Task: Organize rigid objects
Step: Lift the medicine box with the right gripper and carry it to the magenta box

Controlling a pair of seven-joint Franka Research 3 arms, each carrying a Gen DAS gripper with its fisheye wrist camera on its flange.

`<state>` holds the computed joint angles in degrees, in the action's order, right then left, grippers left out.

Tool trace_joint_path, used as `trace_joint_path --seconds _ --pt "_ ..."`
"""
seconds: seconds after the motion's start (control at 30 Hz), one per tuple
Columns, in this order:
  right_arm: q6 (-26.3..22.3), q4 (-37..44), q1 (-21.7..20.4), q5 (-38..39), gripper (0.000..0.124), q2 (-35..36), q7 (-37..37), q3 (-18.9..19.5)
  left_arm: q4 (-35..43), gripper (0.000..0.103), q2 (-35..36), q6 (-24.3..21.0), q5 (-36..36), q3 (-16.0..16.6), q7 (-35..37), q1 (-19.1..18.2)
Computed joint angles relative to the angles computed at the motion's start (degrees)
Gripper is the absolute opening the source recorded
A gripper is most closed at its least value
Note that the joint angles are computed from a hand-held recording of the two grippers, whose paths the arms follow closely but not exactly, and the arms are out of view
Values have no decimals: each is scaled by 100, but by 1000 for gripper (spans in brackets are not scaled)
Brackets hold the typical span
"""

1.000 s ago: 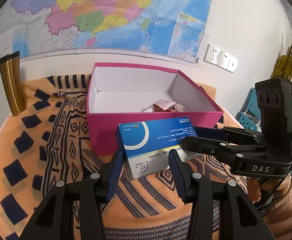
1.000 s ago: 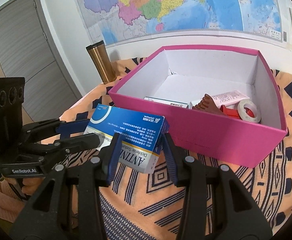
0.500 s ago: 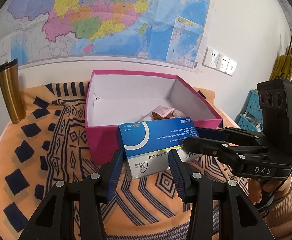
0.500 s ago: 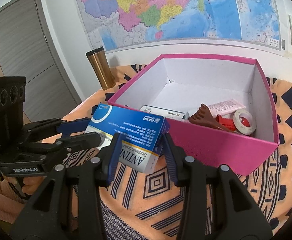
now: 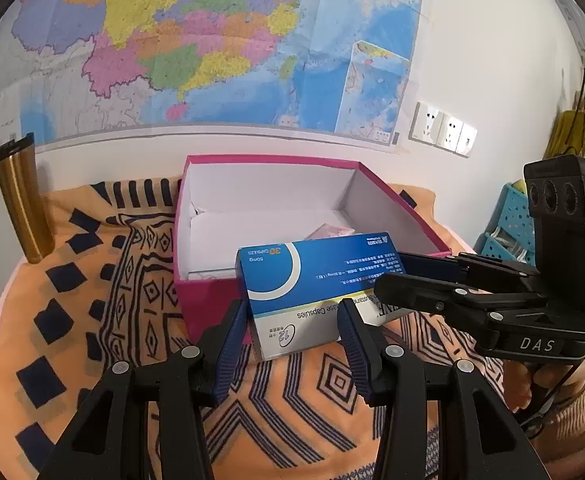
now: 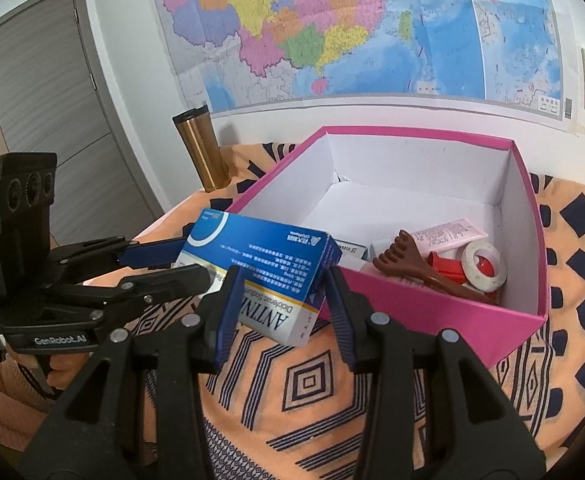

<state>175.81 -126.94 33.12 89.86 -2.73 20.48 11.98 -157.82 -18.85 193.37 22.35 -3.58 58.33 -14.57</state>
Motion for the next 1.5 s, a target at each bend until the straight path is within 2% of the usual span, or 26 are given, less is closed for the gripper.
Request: trace_joint_path --seconds 0.47,0.6,0.93,1.2,1.5 --pt "1 130 -48 -122 45 43 55 -39 205 47 150 70 79 -21 22 100" --pt "-42 178 -77 -24 45 59 -36 -55 260 47 170 94 28 -206 86 289" --pt "-21 312 -120 27 45 138 -129 -47 387 47 269 122 -22 -293 144 405" --pt "-27 370 -140 48 45 191 -134 -39 486 47 393 117 79 -79 73 255" --pt "-44 409 -165 17 45 230 -95 -34 576 47 487 92 140 -52 8 260"
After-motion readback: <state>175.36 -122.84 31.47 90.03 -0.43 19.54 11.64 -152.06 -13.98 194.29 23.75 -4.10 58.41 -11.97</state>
